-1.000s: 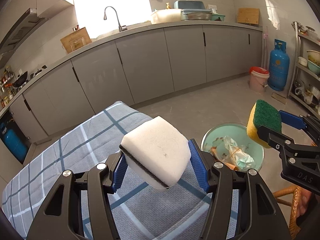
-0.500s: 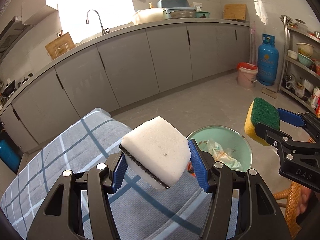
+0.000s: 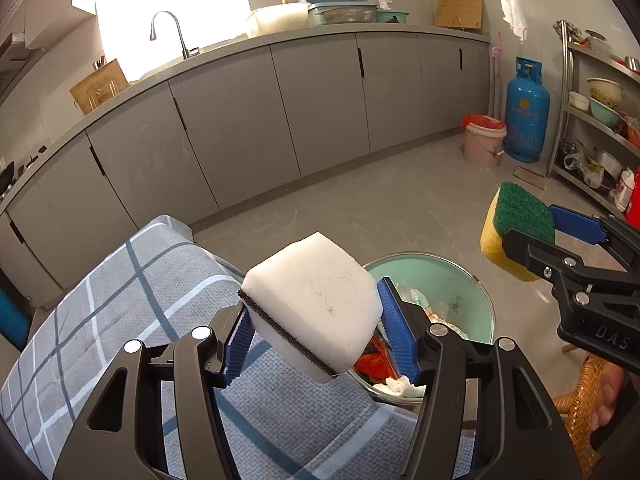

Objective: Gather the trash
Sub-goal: 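Carry both sponges over the green basin and open both grippers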

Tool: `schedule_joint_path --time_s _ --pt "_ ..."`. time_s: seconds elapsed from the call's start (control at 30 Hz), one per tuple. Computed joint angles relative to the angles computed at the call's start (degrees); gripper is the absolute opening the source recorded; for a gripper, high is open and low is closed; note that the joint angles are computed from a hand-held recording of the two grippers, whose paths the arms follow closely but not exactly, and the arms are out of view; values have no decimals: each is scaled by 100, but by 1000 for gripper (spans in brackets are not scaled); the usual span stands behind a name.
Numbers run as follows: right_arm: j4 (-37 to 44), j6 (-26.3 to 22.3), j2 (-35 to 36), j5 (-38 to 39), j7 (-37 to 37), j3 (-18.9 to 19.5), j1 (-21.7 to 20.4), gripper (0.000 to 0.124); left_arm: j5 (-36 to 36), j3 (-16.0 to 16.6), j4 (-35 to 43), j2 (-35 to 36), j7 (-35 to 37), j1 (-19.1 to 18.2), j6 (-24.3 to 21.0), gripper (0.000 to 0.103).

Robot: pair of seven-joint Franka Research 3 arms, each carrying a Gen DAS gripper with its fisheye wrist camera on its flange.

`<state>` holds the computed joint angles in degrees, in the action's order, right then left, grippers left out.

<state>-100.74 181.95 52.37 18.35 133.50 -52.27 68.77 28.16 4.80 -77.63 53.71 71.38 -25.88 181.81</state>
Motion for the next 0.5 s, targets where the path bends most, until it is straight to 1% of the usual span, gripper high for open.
schedule_joint_path --time_s 0.07,0.17,0.3,0.37,0.4,0.43,0.47,0.5 --pt "50 27 -30 -3 -40 138 -152 71 -23 -84 137 90 49 46 -90 60" --pt "91 51 -34 5 -88 247 -267 72 -37 -207 412 259 146 105 -257 60" --pt "179 75 4 42 -130 368 -410 72 -37 -249 674 433 193 102 -405 60" --pt "199 163 12 70 -145 439 -482 74 -38 -281 764 494 215 114 -462 61" --pt "215 230 30 106 -165 465 -510 75 -33 -265 783 511 201 99 -462 63" --pt "222 286 121 191 -144 382 -455 81 -26 -243 803 534 183 82 -444 67" --pt "234 248 215 294 -120 261 -369 89 -13 -270 809 549 207 93 -442 70" --pt "225 203 314 391 -63 122 -260 91 -7 -268 810 552 211 85 -456 79"
